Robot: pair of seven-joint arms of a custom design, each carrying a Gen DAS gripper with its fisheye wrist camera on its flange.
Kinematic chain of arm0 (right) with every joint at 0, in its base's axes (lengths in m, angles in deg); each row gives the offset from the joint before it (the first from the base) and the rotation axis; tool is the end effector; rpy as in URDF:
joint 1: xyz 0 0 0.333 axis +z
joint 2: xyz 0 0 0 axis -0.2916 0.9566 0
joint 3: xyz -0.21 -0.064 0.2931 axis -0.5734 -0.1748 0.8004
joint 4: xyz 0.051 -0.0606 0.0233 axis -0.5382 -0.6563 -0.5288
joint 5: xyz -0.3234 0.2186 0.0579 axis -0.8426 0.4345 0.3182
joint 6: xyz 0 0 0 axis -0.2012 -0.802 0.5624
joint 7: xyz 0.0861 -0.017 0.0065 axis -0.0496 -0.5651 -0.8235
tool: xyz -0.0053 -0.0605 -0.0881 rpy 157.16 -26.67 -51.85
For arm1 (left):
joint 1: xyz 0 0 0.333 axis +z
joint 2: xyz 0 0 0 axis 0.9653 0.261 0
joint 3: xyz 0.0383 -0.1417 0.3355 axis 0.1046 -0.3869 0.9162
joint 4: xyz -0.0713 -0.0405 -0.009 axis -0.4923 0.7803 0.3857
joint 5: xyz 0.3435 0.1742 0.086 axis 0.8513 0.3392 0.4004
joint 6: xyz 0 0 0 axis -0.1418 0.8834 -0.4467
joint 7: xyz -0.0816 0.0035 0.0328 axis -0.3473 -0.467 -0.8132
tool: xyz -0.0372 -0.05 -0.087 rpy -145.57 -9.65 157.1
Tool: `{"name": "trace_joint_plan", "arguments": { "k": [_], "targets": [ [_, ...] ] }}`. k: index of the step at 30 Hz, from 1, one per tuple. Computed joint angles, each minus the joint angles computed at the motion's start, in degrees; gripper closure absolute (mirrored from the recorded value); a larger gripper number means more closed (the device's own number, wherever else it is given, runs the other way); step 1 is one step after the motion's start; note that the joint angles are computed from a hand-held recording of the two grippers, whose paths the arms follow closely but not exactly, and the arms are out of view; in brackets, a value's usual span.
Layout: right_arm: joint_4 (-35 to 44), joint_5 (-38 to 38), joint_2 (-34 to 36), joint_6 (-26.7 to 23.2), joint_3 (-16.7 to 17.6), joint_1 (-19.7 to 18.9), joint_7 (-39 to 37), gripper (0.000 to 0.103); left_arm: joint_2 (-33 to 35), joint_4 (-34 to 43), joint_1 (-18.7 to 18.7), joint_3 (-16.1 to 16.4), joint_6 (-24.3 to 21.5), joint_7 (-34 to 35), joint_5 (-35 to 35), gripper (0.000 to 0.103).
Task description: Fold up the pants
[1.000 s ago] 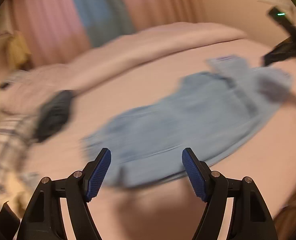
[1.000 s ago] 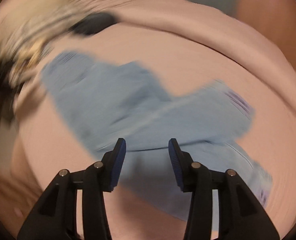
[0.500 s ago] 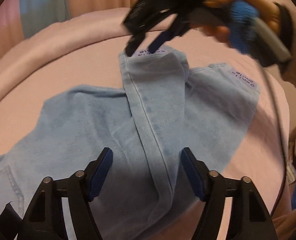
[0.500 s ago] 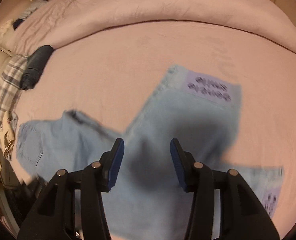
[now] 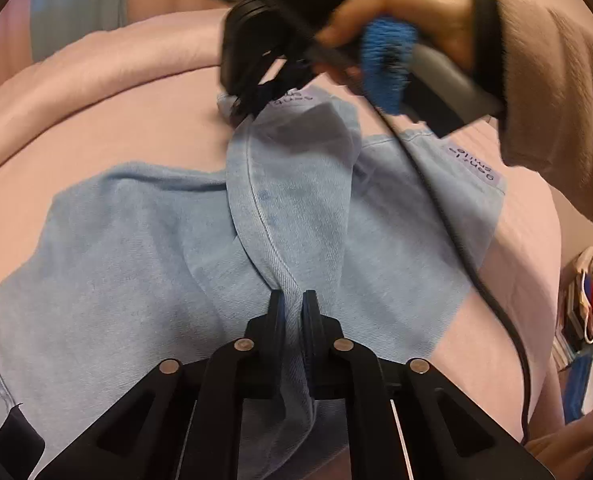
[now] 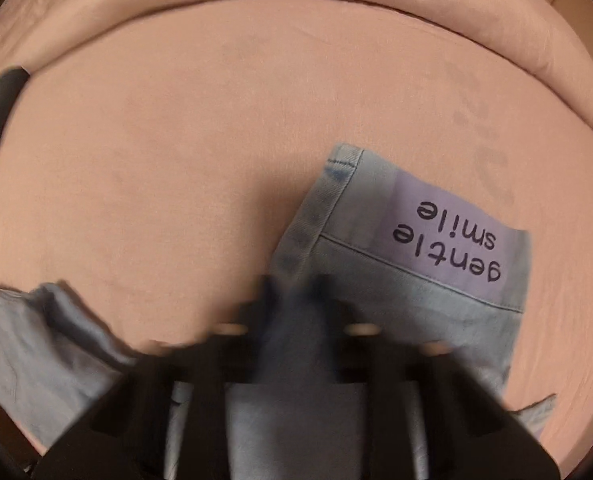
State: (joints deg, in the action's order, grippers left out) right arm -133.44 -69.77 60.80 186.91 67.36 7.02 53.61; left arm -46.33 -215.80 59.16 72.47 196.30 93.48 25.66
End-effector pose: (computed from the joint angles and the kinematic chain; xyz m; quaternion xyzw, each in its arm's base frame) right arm 0.6415 0.3476 0.5096 -0.8109 0.5681 -0.0405 0.1343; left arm 0.4221 -0.1142 0.5277 -0.5323 0.7780 -0.3085 0.1269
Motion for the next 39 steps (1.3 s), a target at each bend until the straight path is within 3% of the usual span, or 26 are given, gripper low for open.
{"name": "trace_joint_plan", "arguments": {
  "k": [6,9,15,17,22,25,29,31,34,35,36,39],
  "targets": [
    [-19.0,14.1,-16.1,15.1,1.6,-6.0,-6.7,0.097,-3.4,-1.7,-0.7,-1.5,1.5,-1.7,1.5,0.098],
    [-28.5,23.9,-25.9,20.4,0.4,-7.5,-12.3,0.097,-5.1,-2.6,-1.0,-2.9,2.5,-3.8,4.3,0.098],
    [-48.8,37.1,-44.3,28.5,-6.0,-5.0,-18.5,0.096,-5.1,-2.9,-2.8,-2.8,2.4,-5.8,7.7,0.098],
    [-54.3,38.6,-46.9,30.8,-6.7,-4.6,-17.4,0.096,-4.6,-2.6,-2.7,-3.0,1.6,-6.6,8.7,0.098],
    [-62.5,44.3,-49.1,35.2,-8.1,-0.8,-14.4,0.096,-3.9,-2.0,-0.9,-5.3,0.1,-10.2,12.3,0.098],
    [-64.0,50.7,-48.7,37.0,-11.3,3.5,-16.1,0.092,-3.6,-1.8,-0.5,-5.6,-0.6,-11.9,13.8,0.098],
    [-65.0,68.2,-49.6,40.0,-15.5,7.6,-23.0,0.068,-3.0,-1.4,-1.0,-4.8,-0.8,-12.6,14.1,0.098],
    [-64.8,74.1,-49.5,42.0,-15.3,7.4,-25.5,0.065,-2.4,-0.8,-1.0,-4.5,-1.2,-12.5,14.2,0.098],
    [-62.7,82.5,-47.3,43.3,-14.4,7.2,-28.8,0.069,-2.5,-0.6,-0.5,-5.1,-1.6,-13.5,14.9,0.098],
    [-62.0,82.7,-46.6,44.3,-13.9,7.2,-28.9,0.086,-2.5,-0.5,-0.3,-5.3,-1.6,-13.9,15.0,0.098],
    [-61.3,78.8,-46.0,44.1,-12.0,5.2,-26.6,0.096,-2.5,-0.4,-0.1,-5.5,-1.5,-14.3,15.4,0.098],
    [-59.8,77.6,-47.1,45.4,-9.2,3.5,-30.7,0.097,-3.0,-0.8,-1.4,-4.6,-0.9,-13.5,14.4,0.098]
  ]
}}
